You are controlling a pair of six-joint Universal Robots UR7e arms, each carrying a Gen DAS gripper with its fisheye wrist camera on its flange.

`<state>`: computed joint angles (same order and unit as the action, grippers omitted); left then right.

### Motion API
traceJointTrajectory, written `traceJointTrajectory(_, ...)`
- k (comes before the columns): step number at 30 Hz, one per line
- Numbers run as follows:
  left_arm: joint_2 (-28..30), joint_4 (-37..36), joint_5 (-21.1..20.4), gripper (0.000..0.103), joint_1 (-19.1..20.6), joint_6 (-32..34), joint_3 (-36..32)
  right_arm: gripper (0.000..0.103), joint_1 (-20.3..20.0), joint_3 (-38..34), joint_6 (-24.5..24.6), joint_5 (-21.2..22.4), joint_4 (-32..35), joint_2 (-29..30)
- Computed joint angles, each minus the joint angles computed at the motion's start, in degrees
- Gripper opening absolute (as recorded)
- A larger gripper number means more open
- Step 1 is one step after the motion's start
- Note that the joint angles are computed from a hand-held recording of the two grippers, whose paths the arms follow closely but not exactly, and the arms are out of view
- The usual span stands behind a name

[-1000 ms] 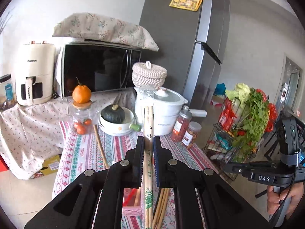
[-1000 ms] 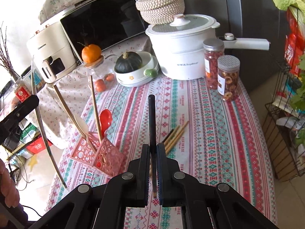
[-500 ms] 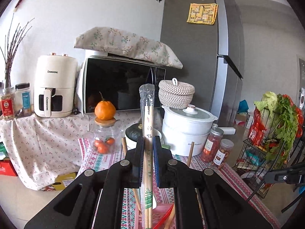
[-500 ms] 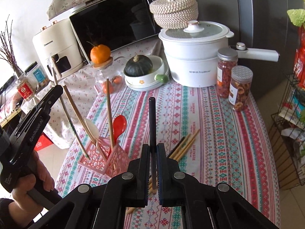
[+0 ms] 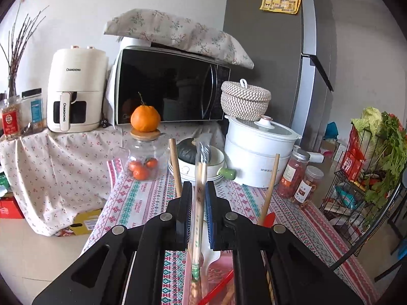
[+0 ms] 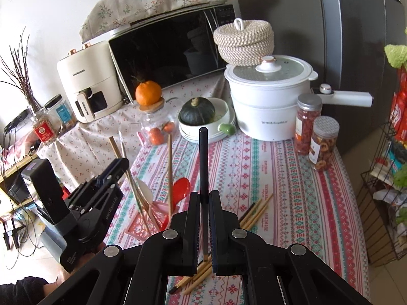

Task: Organize utensils
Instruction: 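Lower the wrapped pair into the pink basket with the left tool while the right drops the black chopstick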

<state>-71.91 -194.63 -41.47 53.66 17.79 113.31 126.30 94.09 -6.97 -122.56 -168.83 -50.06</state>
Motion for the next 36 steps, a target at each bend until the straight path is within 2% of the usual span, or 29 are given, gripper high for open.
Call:
traceJointTrajectory(4,-3.3,10.5,-0.2,0.037,0.0,-7.8,-0.1,0.005,1.1,-1.2,-1.1,0.7,-1.7,0.5)
traceJointTrajectory(9,-9.1,25.7,-0.6,0.045,-1.1,-18.4,-0.5,0.005,1.8,-2.7,-0.8,3.5,-2.5,1.3)
traceJointTrajectory(10,-10.4,30.1,-0.6,0.050,-1.4,-20.9,-1.0,0.005,1.8,-3.1,-0.7,4.0,-2.6,1.6)
traceJointTrajectory(15,-15.0,52.1,1.6,0.059,-2.8,-32.7,-2.9,0.005,1.7,-5.0,-0.1,6.5,-2.4,3.6)
traceJointTrajectory(18,-16.3,60.9,2.0,0.059,-2.8,-36.8,-3.6,0.005,1.4,-6.4,0.1,6.6,-1.4,5.5)
traceJointTrajectory(23,-17.4,65.4,0.9,0.059,-2.3,-38.1,-3.8,0.005,0.7,-8.4,0.8,5.8,1.3,8.1)
traceJointTrajectory(30,-17.6,67.5,-0.3,0.059,-1.7,-38.5,-4.7,0.005,-0.3,-10.9,2.3,4.3,6.3,10.4)
traceJointTrajectory(36,-17.6,68.1,-0.7,0.059,-1.7,-38.7,-4.8,0.006,-1.4,-12.4,4.1,5.9,9.4,11.7)
